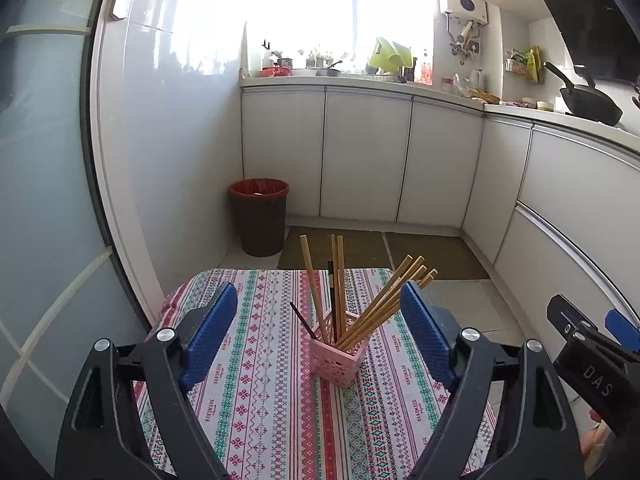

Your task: Organize utensils

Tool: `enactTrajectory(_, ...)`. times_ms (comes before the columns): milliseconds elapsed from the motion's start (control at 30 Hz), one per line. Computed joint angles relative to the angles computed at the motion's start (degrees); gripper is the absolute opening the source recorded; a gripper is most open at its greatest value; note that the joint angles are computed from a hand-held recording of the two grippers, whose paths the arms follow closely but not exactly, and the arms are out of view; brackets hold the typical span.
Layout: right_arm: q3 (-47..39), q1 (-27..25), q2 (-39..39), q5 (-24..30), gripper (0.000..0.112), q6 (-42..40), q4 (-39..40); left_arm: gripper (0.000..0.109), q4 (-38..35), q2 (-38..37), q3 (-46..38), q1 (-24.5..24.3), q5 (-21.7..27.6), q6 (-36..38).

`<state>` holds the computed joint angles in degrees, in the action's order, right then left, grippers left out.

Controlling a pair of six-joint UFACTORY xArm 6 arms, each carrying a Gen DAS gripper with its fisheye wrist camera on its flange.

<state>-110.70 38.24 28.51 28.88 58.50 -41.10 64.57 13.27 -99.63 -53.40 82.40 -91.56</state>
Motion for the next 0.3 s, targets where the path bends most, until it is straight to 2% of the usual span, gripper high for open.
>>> enactTrajectory(100,-0.03,-0.01,0.02,-0.01,0.096,0.05,-0.17,0.096,-0.13,-0.09,-0.02,0.03,0.18,-0.27)
enactTrajectory(300,-0.02,-0.06,0.03,0.03,0.096,-0.06,0.13,0.096,-1.03,0.45,-1.46,0.05,0.79,0.44)
